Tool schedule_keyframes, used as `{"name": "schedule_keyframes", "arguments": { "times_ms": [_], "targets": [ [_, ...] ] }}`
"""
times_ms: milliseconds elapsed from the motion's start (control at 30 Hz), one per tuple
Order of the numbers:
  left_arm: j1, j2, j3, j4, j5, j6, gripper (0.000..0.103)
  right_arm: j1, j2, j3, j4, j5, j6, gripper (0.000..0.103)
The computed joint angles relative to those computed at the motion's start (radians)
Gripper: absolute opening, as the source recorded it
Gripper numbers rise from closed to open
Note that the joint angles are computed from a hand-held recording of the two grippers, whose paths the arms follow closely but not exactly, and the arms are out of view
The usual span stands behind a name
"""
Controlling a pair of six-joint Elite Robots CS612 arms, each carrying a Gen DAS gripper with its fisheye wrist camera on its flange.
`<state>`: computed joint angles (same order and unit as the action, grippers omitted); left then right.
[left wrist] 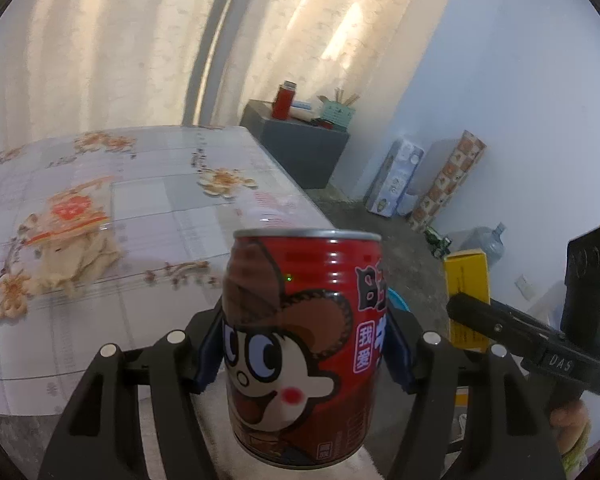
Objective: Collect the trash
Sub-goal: 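Carry the red can and yellow box in both tools over the blue wastebasket, then open both tools to drop the can and box into the wastebasket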
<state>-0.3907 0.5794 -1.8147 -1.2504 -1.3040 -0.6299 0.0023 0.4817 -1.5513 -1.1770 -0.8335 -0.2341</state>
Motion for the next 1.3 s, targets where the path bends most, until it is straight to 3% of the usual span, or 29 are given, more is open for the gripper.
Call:
{"name": "schedule_keyframes", "arguments": {
  "times_ms": [233, 500, 667, 800, 967, 1133, 1200, 1300],
  "targets": [
    [-0.011, -0.035, 0.092, -0.04, -0.045, 0.063, 0.064, -0.057, 0.041, -0.023, -0.122, -0.048, 0.144, 0.07],
    [-0.019, -0.102, 0.264, -0.134, -0.167, 0.202, 0.064, -0.105, 0.06, -0.012, -0.241, -0.218, 0.311, 0.07],
    [-0.032, -0.16, 0.418, -0.178, -0.22, 0.299, 0.064, -0.12, 0.056, 0.053, -0.285, -0.293, 0.396, 0.07],
    [-0.037, -0.204, 0.552, -0.214, -0.266, 0.276, 0.064, -0.133, 0.045, 0.126, -0.284, -0.28, 0.44, 0.07],
    [-0.047, -0.254, 0.735, -0.243, -0.27, 0.247, 0.064, -0.145, 0.031, 0.228, -0.281, -0.256, 0.494, 0.07],
    [-0.039, -0.31, 0.948, -0.253, -0.278, 0.14, 0.064, -0.141, -0.004, 0.366, -0.266, -0.243, 0.489, 0.071],
    [-0.041, -0.321, 1.001, -0.265, -0.248, 0.143, 0.064, -0.139, -0.014, 0.407, -0.257, -0.242, 0.478, 0.071],
    [-0.033, -0.343, 1.093, -0.297, -0.259, 0.135, 0.064, -0.132, -0.041, 0.492, -0.26, -0.243, 0.474, 0.071]
  ]
}}
